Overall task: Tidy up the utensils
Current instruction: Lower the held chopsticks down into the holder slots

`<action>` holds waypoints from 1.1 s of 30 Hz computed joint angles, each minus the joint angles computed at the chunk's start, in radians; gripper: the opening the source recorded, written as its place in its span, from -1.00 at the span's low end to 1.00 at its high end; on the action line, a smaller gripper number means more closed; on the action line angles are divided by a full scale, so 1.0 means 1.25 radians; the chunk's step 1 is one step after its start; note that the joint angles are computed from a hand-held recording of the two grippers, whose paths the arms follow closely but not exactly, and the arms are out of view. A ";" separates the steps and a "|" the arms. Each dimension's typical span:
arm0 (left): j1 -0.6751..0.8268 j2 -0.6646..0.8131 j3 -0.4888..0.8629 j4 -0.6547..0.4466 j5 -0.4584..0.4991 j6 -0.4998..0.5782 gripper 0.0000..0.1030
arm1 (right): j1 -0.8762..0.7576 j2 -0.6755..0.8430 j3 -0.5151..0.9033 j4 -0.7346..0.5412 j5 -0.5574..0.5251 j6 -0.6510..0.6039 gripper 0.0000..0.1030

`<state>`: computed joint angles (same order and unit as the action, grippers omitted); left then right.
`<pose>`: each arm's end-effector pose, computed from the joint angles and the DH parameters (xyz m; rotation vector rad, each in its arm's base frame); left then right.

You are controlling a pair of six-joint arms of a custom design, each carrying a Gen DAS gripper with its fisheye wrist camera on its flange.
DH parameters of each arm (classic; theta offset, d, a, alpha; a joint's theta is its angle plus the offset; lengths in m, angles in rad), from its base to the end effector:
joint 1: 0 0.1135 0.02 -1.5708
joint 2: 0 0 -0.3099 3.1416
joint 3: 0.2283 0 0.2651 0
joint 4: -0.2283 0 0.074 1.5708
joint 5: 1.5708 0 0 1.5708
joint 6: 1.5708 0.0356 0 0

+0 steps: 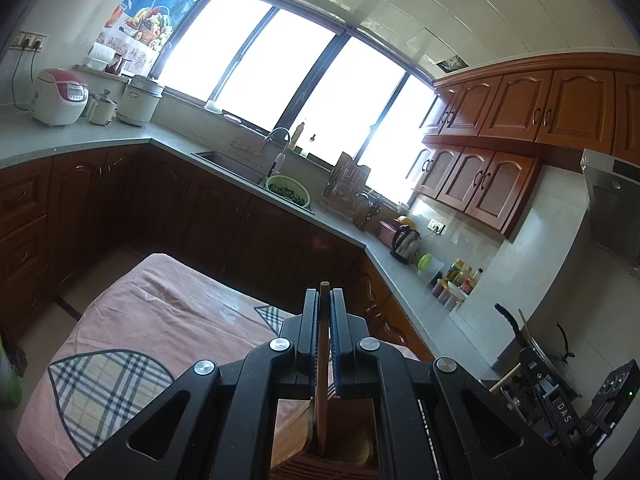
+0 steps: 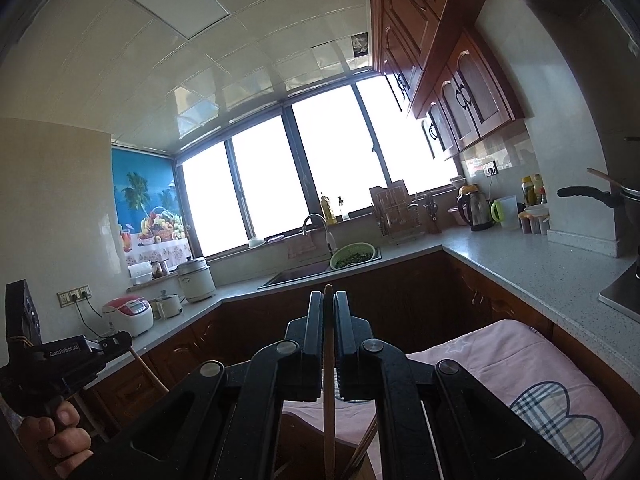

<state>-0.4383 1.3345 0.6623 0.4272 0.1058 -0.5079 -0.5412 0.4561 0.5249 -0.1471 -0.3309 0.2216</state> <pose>0.2637 -0.1278 0.2744 0.0123 1.8822 -0.7577 0.0939 -0.0429 0.3192 0.3722 1.6023 0.0288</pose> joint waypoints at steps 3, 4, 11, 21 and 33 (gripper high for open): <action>-0.009 0.032 0.007 0.001 -0.007 0.006 -0.93 | 0.012 -0.025 -0.038 0.007 0.020 0.008 -0.91; -0.012 0.041 0.011 -0.002 -0.007 0.005 -0.93 | 0.009 -0.031 -0.049 0.006 0.019 0.014 -0.91; -0.004 0.052 0.026 -0.026 0.004 0.027 -0.93 | -0.107 -0.011 -0.092 0.006 -0.090 0.047 -0.91; 0.009 0.059 0.074 -0.102 0.040 0.081 -0.93 | -0.147 0.051 -0.097 0.004 -0.149 0.047 -0.91; 0.017 0.067 0.103 -0.133 0.058 0.089 -0.92 | -0.155 0.078 -0.077 -0.021 -0.174 0.031 -0.91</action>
